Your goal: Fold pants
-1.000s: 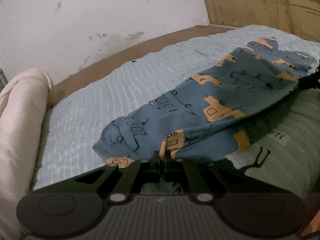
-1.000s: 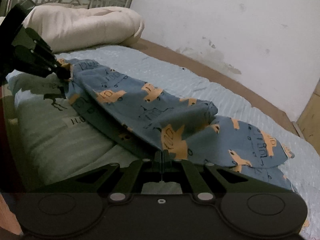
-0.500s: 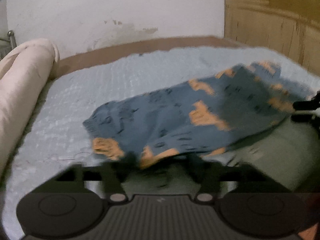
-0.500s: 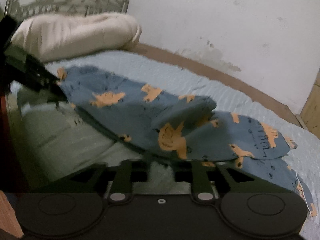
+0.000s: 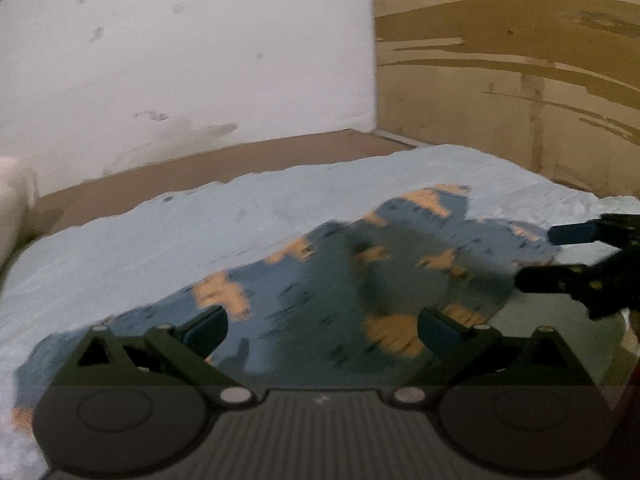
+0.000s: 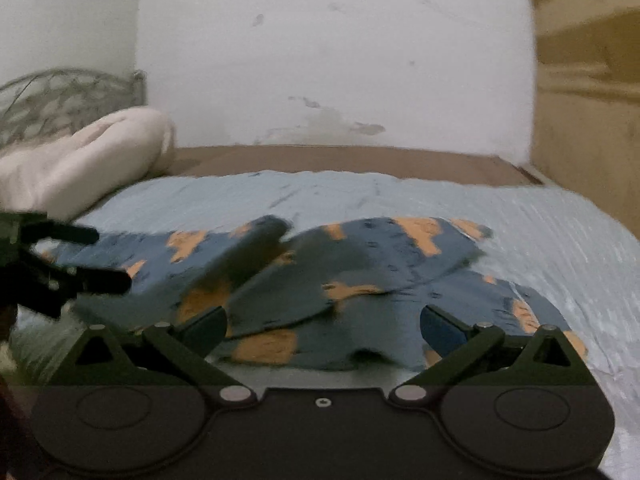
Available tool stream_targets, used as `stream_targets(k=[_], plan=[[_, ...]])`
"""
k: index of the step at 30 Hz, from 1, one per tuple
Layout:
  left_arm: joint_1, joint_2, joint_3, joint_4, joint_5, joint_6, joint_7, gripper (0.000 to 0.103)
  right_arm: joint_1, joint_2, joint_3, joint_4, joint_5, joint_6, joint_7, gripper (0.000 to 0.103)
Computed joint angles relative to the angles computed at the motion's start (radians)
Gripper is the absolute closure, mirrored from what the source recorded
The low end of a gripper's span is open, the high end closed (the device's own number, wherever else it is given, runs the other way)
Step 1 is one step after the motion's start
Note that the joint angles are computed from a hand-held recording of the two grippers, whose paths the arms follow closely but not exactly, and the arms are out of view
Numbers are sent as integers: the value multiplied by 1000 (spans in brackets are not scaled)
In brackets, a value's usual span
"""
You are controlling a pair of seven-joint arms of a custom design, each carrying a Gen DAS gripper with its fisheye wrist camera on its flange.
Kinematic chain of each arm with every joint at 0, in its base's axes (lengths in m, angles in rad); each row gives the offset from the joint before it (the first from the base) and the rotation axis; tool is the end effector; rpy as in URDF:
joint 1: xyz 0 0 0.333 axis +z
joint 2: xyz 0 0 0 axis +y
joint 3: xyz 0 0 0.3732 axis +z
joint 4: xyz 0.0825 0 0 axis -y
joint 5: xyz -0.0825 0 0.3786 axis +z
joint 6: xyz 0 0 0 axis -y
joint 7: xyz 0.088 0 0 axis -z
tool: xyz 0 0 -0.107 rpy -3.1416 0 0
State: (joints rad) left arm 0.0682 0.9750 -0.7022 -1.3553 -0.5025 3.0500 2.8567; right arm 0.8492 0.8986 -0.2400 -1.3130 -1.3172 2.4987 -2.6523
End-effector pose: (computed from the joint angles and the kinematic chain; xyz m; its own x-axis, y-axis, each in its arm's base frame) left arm 0.7793 -0.2625 0.3280 -0.7703 -0.6350 -0.0584 -0.2971 0.4385 -0.8482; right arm 0.6235 0.5156 0.2706 -0.2309 -0.9685 -0.0930 -0.4430 0.1898 -0.8762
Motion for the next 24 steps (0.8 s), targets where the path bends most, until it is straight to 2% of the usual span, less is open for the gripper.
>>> stream_targets(k=[4,7,9,12,16,19,21,23,24], plan=[[-115,4,92,44,44,-18,-37,0,-61,-50,-10,-87,-9,84,115,1],[-194,2,173,57,102,-29,-55,9,-124,-70,-10,-115,-10,143,146,1],[-230,5,215,67,133,-39,-70,14,-156,-70,-8,-115,15,142,137,6],[-267,11,269,90,164,-64,-114,28,-189,-53,-12,-90,63,120,118,10],[-315,29,351,161,203,-158,-199,56,-247,-19,-29,-53,89,223,152,18],[-311,33,350,164,229,-165,-189,64,-297,18,-32,-19,150,343,168,19],[-307,36,343,162,239,-163,-176,78,-299,42,-56,1,182,388,194,19],[-311,41,350,176,244,-178,-185,94,-304,64,-71,20,216,426,197,24],[-309,39,349,175,242,-181,-189,98,-304,71,-78,27,235,434,198,26]])
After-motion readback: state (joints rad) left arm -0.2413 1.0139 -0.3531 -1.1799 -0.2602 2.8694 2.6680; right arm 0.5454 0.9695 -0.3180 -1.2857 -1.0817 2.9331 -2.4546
